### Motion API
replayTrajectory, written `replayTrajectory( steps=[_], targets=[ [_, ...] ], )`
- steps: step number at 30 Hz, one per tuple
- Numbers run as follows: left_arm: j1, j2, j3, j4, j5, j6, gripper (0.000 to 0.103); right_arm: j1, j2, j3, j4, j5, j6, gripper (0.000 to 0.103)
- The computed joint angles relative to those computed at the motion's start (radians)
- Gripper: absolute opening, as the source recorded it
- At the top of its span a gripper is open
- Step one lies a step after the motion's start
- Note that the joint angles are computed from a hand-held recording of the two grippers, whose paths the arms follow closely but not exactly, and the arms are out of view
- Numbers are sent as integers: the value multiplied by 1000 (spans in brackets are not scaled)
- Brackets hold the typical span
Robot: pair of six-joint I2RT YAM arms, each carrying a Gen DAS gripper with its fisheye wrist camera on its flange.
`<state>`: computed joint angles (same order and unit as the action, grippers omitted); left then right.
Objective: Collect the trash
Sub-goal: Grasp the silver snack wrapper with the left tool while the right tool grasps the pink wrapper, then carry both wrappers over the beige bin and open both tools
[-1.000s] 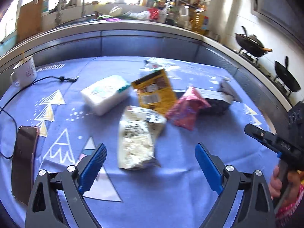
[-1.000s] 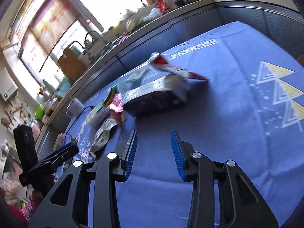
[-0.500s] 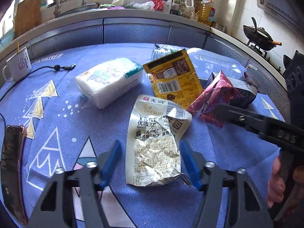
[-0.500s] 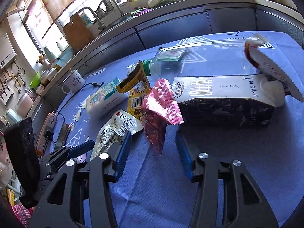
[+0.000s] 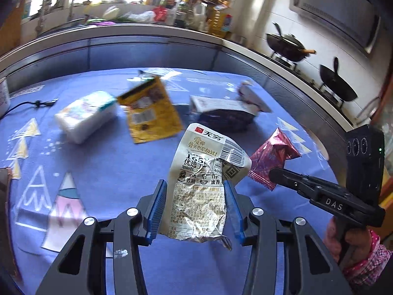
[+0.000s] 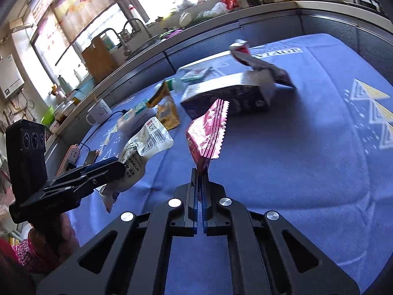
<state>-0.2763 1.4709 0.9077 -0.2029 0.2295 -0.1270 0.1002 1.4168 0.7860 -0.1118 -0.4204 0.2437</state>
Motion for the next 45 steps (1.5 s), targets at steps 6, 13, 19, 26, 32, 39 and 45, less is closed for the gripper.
replayTrajectory(
  steps=[6,13,19,26,32,39,45],
  targets=[
    [-171,66,58,-15,-51,1,48,-213,-135,-122,-7,-72,-7,2],
    [-304,211,173,-34,-112,12,48,-389,-174,-165,-44,-164,-70,2],
    [-330,274,225,-85,-143,-13,82,-427,-188,-181,-64,-203,-91,2],
    [-366,282,215,-66,-230,46,54,-403,-201,-196,-62,-201,-79,2],
    [-361,270,262,-96,-188,53,49,-462,-205,-170,-55,-241,-82,2],
    [-395,373,459,-155,-162,48,47,-556,-97,-117,-66,-257,-133,2],
    [-429,574,771,-267,-103,46,47,-681,20,-43,-78,-340,-163,2]
  ],
)
